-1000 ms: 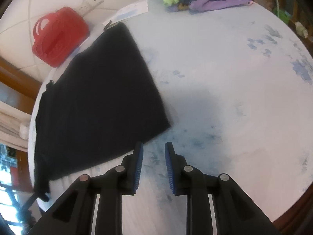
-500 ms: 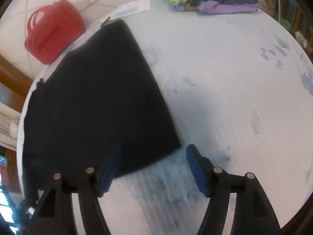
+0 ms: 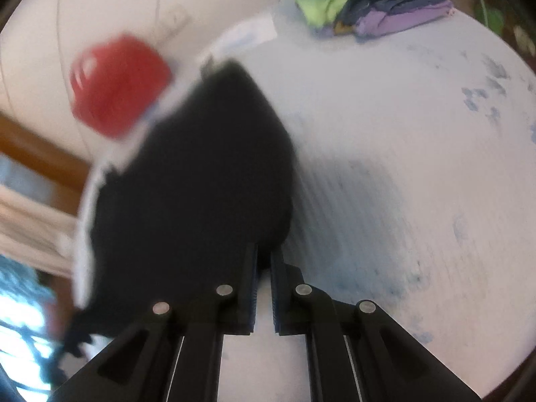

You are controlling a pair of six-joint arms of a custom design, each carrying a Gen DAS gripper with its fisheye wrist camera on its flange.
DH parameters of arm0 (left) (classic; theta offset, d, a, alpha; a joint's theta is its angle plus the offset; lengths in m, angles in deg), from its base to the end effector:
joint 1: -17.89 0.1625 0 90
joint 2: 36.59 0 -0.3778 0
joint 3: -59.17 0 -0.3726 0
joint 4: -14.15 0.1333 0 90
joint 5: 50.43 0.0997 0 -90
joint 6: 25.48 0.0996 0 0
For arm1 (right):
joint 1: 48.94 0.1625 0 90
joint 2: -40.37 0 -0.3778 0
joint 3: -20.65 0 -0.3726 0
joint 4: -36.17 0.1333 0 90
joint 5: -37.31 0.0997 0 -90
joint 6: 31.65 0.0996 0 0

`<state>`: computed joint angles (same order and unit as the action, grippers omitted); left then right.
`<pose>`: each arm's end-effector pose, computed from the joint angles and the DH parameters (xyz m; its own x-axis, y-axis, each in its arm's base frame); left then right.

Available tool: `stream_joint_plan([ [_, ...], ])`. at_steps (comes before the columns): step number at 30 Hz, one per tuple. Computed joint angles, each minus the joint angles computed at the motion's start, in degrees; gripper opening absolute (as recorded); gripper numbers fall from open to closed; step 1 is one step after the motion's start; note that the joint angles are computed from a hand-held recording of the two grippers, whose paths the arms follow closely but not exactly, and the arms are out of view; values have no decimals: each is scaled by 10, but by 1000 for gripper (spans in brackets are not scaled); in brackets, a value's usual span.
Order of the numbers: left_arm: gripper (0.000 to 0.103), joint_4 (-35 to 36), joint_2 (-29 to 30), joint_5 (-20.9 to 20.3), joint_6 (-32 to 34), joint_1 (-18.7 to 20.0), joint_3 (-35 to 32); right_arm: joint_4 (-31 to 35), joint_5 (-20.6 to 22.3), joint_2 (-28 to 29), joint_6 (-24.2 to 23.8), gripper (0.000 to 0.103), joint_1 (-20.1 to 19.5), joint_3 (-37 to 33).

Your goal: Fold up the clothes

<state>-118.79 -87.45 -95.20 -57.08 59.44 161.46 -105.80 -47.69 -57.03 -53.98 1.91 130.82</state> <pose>-0.2831 -0.5235 0.0801 -0.7189 0.1644 -0.6754 0.4268 0.8713 -0.2422 -0.1770 -0.4423 0.4409 -0.9327 0.3139 0.1777 0.1458 0.7786 -0.6103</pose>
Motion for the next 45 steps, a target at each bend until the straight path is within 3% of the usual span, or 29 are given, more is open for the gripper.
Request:
stream_joint_plan([
  [3, 8, 34, 58, 8, 77, 37, -112, 8, 6, 28, 15, 7, 25, -46],
  [9, 8, 144, 195, -4, 137, 99, -343, 12, -64, 142, 52, 10, 105, -171],
  [13, 12, 150, 216, -23, 133, 118, -389, 1, -92, 187, 74, 39, 129, -217],
  [15, 27, 117, 206, -26, 135, 123, -376, -27, -92, 179, 70, 39, 131, -205],
  [16, 51, 100, 197, -16, 133, 123, -363, -34, -89, 174, 69, 39, 129, -200],
  [17, 81, 84, 188, -6, 130, 123, -350, -37, -85, 170, 68, 39, 126, -195],
  [19, 100, 51, 171, 15, 126, 122, -328, -41, -83, 161, 68, 40, 121, -185],
  [24, 100, 43, 138, 50, 86, 121, -270, -38, -94, 140, 69, 40, 99, -145],
  [31, 100, 49, 117, 85, -17, 127, -170, -40, -88, 123, 97, 40, 63, -96],
  [36, 100, 30, 138, 92, -36, 141, -166, -44, -106, 138, 108, 40, 62, -97],
  [39, 92, 40, 155, 85, -33, 151, -183, -48, -117, 153, 116, 40, 67, -105],
  [42, 91, 17, 157, 71, -36, 157, -175, -50, -136, 170, 126, 40, 78, -115],
  [44, 91, -7, 150, 54, -39, 162, -164, -58, -163, 185, 130, 54, 90, -121],
  [45, 91, -17, 148, 50, -38, 163, -160, -64, -175, 192, 131, 68, 95, -123],
])
